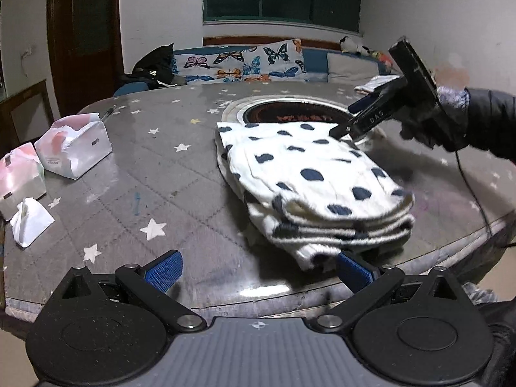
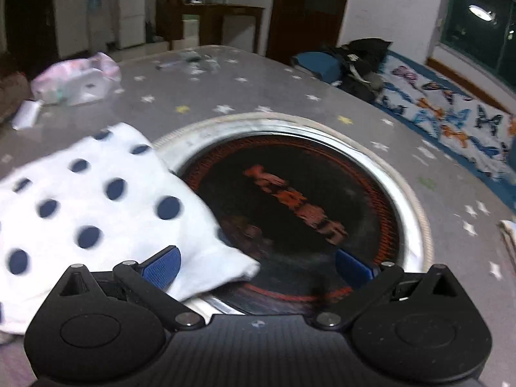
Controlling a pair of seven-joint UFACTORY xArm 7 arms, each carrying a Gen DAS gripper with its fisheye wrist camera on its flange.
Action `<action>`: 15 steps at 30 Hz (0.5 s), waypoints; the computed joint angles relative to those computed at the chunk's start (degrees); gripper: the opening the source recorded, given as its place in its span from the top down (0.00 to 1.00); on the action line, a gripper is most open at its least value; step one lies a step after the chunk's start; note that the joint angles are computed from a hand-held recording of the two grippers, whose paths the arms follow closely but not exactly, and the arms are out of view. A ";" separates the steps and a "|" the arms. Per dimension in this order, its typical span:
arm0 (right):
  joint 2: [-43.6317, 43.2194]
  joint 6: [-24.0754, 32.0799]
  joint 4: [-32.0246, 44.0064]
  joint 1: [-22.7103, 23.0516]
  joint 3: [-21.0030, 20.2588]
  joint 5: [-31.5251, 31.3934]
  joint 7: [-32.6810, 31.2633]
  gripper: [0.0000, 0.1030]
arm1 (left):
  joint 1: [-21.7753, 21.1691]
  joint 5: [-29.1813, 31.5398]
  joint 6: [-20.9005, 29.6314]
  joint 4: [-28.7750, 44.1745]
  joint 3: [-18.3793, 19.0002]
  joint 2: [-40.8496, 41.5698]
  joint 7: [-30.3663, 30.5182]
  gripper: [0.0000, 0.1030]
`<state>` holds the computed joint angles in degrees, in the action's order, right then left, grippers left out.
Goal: Fold clothes
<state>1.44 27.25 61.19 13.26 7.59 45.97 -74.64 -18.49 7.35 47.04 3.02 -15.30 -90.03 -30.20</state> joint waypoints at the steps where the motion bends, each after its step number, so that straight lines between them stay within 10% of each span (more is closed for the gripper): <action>1: -0.20 -0.62 -0.26 -0.11 -0.11 0.13 0.39 0.00 | 0.11 0.16 -0.56 -0.03 -0.42 0.84 -0.09 0.00; 15: -0.72 -0.97 0.60 -0.19 -0.59 4.91 1.01 0.00 | 1.39 4.54 -2.69 -0.59 -2.24 4.35 -1.84 0.00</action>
<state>0.72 26.28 61.79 13.07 6.99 50.88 -73.63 -17.10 11.90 44.36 2.43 -17.53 -85.68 -32.03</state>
